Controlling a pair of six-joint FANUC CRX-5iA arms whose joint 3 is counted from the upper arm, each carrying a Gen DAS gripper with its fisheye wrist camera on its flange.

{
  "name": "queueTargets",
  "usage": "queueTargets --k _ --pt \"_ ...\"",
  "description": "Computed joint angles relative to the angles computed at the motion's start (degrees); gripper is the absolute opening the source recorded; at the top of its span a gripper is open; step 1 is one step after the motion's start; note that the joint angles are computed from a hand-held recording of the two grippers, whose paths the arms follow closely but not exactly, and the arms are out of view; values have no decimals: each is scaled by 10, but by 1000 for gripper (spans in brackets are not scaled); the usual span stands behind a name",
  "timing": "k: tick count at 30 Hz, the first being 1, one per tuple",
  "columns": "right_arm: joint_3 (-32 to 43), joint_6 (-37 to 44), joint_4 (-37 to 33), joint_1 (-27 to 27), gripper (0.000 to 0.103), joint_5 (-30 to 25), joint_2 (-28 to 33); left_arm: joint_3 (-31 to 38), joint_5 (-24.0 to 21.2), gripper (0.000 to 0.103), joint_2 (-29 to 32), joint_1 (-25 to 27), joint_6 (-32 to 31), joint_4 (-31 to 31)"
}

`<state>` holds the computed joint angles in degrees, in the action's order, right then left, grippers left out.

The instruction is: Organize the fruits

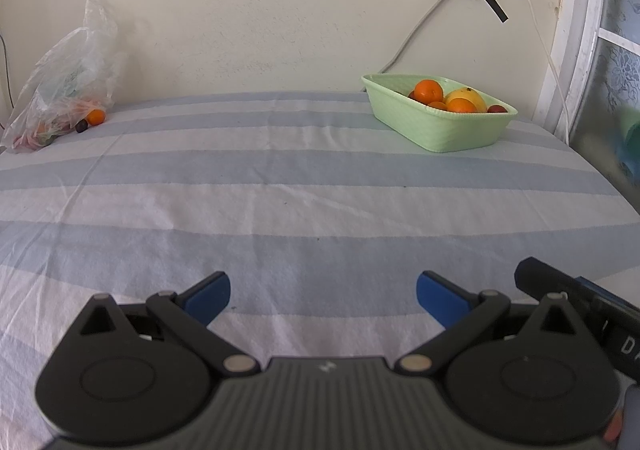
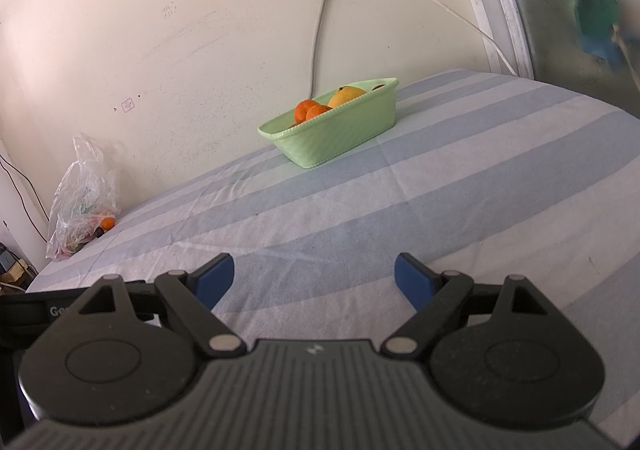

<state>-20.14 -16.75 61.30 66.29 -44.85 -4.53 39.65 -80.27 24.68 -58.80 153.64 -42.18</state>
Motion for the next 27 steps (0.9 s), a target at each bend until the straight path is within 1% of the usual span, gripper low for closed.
queueTargets --k 27 --pt "-3 -5 7 1 89 -1 1 3 -1 103 1 0 -2 1"
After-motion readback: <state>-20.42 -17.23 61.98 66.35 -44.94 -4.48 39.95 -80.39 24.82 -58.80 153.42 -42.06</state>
